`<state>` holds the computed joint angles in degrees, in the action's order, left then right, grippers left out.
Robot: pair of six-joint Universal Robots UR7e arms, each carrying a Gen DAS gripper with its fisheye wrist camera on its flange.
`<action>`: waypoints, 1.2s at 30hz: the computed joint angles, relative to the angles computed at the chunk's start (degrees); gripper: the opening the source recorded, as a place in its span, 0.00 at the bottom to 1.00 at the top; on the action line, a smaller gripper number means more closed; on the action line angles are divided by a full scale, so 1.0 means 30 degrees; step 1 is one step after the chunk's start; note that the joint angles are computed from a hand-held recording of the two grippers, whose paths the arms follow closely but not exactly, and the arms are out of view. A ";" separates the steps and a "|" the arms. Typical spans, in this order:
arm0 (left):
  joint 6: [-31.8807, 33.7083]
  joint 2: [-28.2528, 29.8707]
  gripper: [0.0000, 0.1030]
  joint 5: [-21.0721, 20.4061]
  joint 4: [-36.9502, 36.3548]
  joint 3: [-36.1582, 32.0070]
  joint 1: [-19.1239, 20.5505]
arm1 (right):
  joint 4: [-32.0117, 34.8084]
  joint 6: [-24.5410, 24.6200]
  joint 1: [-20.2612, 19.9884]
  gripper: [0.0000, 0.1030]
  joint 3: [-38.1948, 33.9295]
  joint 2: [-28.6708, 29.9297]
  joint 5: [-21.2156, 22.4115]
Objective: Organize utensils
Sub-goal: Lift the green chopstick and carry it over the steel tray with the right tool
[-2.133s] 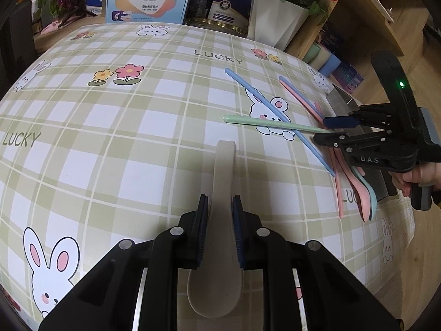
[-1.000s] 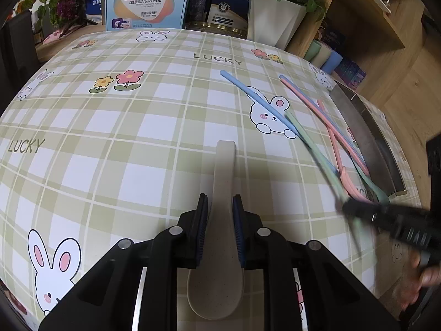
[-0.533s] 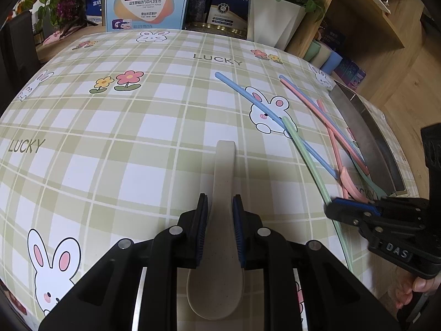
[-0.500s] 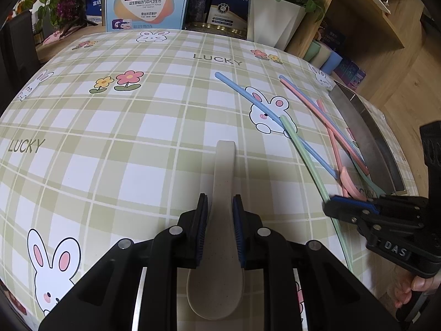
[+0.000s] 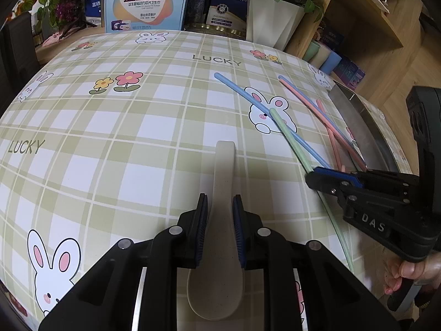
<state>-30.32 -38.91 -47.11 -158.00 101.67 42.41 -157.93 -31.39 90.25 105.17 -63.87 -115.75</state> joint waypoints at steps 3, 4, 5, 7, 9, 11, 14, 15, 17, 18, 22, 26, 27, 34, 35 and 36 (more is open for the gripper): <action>-0.0012 -0.0004 0.17 -0.0011 -0.0004 0.0005 0.0004 | -0.0490 -0.0292 -0.0070 0.08 0.0227 -0.0051 0.0203; -0.0002 -0.0002 0.17 0.0006 -0.0006 0.0009 0.0002 | -0.0875 -0.0573 -0.0116 0.08 0.0431 -0.0105 0.0319; -0.0002 -0.0002 0.17 0.0006 -0.0006 0.0009 0.0002 | -0.1073 -0.0668 -0.0132 0.07 0.0552 -0.0137 0.0382; 0.0036 0.0004 0.18 0.0058 -0.0006 0.0021 -0.0012 | -0.1657 -0.1132 -0.0245 0.07 0.1015 -0.0350 0.0673; 0.0055 0.0013 0.18 0.0085 -0.0022 0.0022 -0.0034 | -0.2226 -0.1624 -0.0332 0.06 0.1428 -0.0510 0.0914; 0.0078 0.0021 0.18 0.0110 -0.0047 0.0032 -0.0047 | -0.2914 -0.2251 -0.0431 0.06 0.1858 -0.0663 0.1120; 0.0135 0.0065 0.18 0.0196 -0.0023 -0.0005 -0.0073 | -0.3760 -0.3016 -0.0493 0.06 0.2344 -0.0793 0.1233; 0.0173 0.0060 0.18 0.0208 -0.0046 0.0017 -0.0071 | -0.3849 -0.3134 -0.0511 0.06 0.2402 -0.0817 0.1276; 0.0266 0.0080 0.18 0.0294 -0.0088 0.0036 -0.0099 | -0.3734 -0.2984 -0.0560 0.06 0.2394 -0.0865 0.1402; 0.0306 0.0103 0.18 0.0351 -0.0074 0.0024 -0.0116 | -0.3651 -0.2921 -0.0563 0.06 0.2384 -0.0890 0.1405; 0.0341 0.0111 0.18 0.0456 0.0035 0.0001 -0.0135 | -0.3032 -0.2312 -0.0673 0.06 0.2338 -0.1115 0.1668; 0.0241 0.0107 0.18 0.0455 0.0126 -0.0021 -0.0142 | -0.2345 -0.1623 -0.1028 0.06 0.2546 -0.1821 0.3023; 0.0193 0.0077 0.18 0.0401 0.0063 0.0014 -0.0126 | -0.2300 -0.1525 -0.1055 0.06 0.2578 -0.1981 0.3274; 0.0000 0.0104 0.18 0.0490 0.0225 -0.0044 -0.0148 | -0.1703 -0.0146 -0.1588 0.06 0.2320 -0.3345 0.5475; -0.0002 0.0122 0.18 0.0533 0.0292 -0.0075 -0.0159 | -0.1617 0.0302 -0.1779 0.06 0.2246 -0.3560 0.5807; -0.0004 0.0143 0.18 0.0588 0.0367 -0.0106 -0.0173 | -0.1451 0.0666 -0.1934 0.06 0.2109 -0.3694 0.6061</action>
